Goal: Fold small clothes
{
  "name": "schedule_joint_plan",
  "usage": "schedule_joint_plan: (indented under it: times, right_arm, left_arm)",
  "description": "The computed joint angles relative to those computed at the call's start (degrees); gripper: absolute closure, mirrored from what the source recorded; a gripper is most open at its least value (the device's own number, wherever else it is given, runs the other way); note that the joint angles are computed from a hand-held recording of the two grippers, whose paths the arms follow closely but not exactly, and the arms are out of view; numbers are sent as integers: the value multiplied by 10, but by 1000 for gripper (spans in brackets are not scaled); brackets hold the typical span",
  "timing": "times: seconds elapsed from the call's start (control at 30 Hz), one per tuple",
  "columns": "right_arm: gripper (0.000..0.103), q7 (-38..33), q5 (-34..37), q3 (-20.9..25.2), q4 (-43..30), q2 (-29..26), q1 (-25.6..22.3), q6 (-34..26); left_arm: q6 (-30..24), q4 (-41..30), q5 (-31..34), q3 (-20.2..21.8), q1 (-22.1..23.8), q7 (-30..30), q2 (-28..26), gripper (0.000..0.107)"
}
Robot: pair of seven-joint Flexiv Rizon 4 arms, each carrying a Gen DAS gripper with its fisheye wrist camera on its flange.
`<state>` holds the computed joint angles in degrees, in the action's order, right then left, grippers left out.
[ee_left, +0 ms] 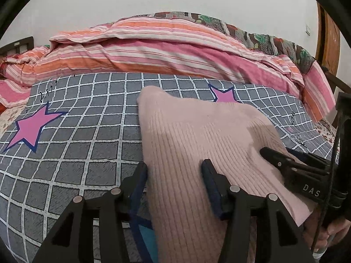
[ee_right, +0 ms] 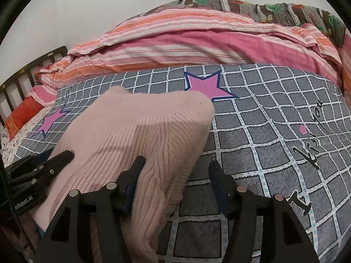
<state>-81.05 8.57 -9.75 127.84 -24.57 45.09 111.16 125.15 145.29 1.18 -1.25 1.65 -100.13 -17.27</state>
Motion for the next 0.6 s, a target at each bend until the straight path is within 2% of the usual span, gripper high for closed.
schedule_joint_plan:
  times: [0.07, 0.27, 0.4, 0.6]
  right_arm:
    - [47, -1, 1, 1, 0, -1, 0, 3]
    - [47, -26, 42, -59, 6, -5, 68, 13]
    - [47, -27, 40, -38, 3, -4, 47, 14]
    - [46, -37, 49, -41, 3, -5, 51, 18]
  left_arm:
    - [8, 0, -6, 4, -7, 4, -4, 54]
    - [17, 1, -18, 6, -15, 9, -9, 53]
    - [19, 1, -17, 6, -14, 10, -9, 53]
    - [34, 4, -29, 10, -24, 15, -13, 53]
